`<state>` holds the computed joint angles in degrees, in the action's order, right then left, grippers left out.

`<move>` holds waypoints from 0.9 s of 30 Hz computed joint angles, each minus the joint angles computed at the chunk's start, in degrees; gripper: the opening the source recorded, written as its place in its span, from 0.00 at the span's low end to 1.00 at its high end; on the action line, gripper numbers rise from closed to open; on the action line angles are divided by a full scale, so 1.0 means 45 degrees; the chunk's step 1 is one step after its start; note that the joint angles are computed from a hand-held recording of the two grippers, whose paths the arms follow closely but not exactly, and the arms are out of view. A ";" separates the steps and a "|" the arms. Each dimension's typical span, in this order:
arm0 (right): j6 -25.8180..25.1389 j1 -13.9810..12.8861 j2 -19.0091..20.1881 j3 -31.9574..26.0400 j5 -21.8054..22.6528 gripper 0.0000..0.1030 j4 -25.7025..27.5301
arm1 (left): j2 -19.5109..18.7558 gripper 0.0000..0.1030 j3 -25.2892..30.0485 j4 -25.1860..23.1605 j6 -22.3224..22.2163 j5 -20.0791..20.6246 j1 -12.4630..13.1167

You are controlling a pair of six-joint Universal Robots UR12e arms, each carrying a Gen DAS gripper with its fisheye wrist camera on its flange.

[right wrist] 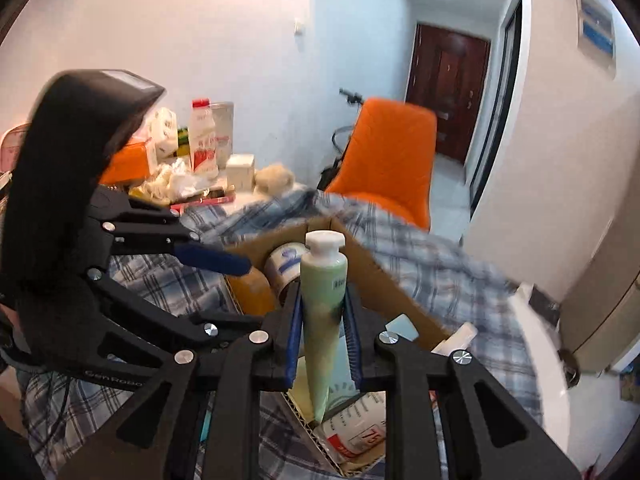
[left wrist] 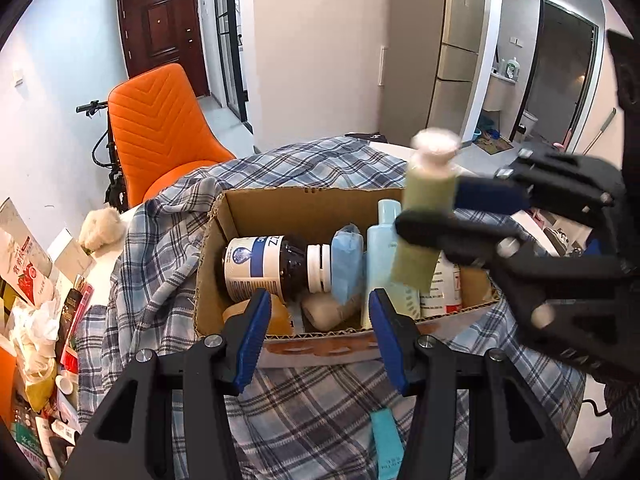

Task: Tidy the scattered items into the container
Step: 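Lift the green tube upright with the right gripper over the box, then lower the green tube into the box and open the right gripper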

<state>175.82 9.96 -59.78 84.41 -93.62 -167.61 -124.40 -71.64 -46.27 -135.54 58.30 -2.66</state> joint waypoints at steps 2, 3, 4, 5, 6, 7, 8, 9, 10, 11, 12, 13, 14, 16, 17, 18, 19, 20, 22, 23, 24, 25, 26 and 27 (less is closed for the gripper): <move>0.0090 -0.0048 0.0085 -0.0086 0.0164 0.18 0.0262 | -0.0061 0.51 -0.0059 0.0140 0.0086 0.0174 -0.0037; 0.0189 -0.0087 0.0128 -0.0131 0.0289 0.18 0.0400 | -0.0101 0.51 -0.0034 0.0020 0.0125 0.0164 -0.0034; 0.0351 -0.0147 0.0174 -0.0180 0.0451 0.18 0.0551 | -0.0117 0.51 -0.0050 0.0006 0.0115 0.0100 -0.0013; 0.0489 -0.0194 0.0189 -0.0177 0.0601 0.18 0.0674 | -0.0108 0.51 -0.0105 0.0072 0.0086 -0.0007 0.0023; 0.0640 -0.0250 0.0240 -0.0224 0.0816 0.18 0.0868 | -0.0091 0.51 -0.0148 0.0104 0.0095 -0.0067 0.0047; 0.0756 -0.0299 0.0283 -0.0242 0.0953 0.18 0.0907 | -0.0060 0.51 -0.0196 0.0128 0.0144 -0.0122 0.0073; 0.0837 -0.0341 0.0268 -0.0154 0.1001 0.18 0.0839 | -0.0023 0.51 -0.0248 0.0153 0.0183 -0.0152 0.0091; 0.0920 -0.0369 0.0295 -0.0155 0.1029 0.18 0.0818 | 0.0034 0.51 -0.0316 0.0181 0.0244 -0.0176 0.0112; 0.1013 -0.0387 0.0302 -0.0143 0.1084 0.18 0.0780 | 0.0086 0.51 -0.0373 0.0174 0.0333 -0.0184 0.0125; 0.1089 -0.0405 0.0305 -0.0129 0.1145 0.18 0.0748 | 0.0161 0.51 -0.0478 0.0201 0.0503 -0.0173 0.0139; 0.1147 -0.0414 0.0301 -0.0101 0.1170 0.18 0.0695 | 0.0227 0.51 -0.0564 0.0197 0.0639 -0.0162 0.0148; 0.1192 -0.0422 0.0285 -0.0067 0.1186 0.18 0.0647 | 0.0295 0.51 -0.0660 0.0137 0.0814 -0.0152 0.0158; 0.1230 -0.0433 0.0278 -0.0046 0.1234 0.18 0.0647 | 0.0357 0.51 -0.0762 0.0131 0.0955 -0.0124 0.0162; 0.1281 -0.0431 0.0301 -0.0072 0.1242 0.18 0.0707 | 0.0446 0.51 -0.0942 0.0087 0.1256 0.0005 0.0149; 0.1302 -0.0418 0.0273 -0.0053 0.1213 0.18 0.0714 | 0.0467 0.51 -0.1000 0.0009 0.1374 0.0085 0.0135; 0.1315 -0.0416 0.0252 -0.0025 0.1208 0.18 0.0722 | 0.0482 0.51 -0.1037 -0.0046 0.1425 0.0135 0.0127; 0.1323 -0.0414 0.0223 -0.0003 0.1183 0.18 0.0738 | 0.0491 0.51 -0.1066 -0.0100 0.1449 0.0178 0.0117; 0.1339 -0.0408 0.0193 0.0035 0.1141 0.18 0.0734 | 0.0489 0.51 -0.1077 -0.0173 0.1465 0.0231 0.0104; 0.1332 -0.0416 0.0123 0.0123 0.1111 0.19 0.0710 | 0.0479 0.51 -0.1089 -0.0264 0.1455 0.0255 0.0109; 0.1328 -0.0409 0.0087 0.0176 0.1022 0.19 0.0647 | 0.0476 0.51 -0.1095 -0.0281 0.1428 0.0259 0.0113; 0.1324 -0.0415 0.0035 0.0247 0.0970 0.19 0.0563 | 0.0475 0.51 -0.1103 -0.0280 0.1388 0.0279 0.0117; 0.1337 -0.0429 -0.0012 0.0304 0.0958 0.19 0.0515 | 0.0474 0.51 -0.1109 -0.0283 0.1368 0.0298 0.0119; 0.1378 -0.0449 -0.0062 0.0370 0.0955 0.20 0.0454 | 0.0476 0.51 -0.1118 -0.0295 0.1366 0.0321 0.0121; 0.1466 -0.0470 -0.0110 0.0444 0.0936 0.23 0.0349 | 0.0491 0.51 -0.1143 -0.0296 0.1369 0.0339 0.0123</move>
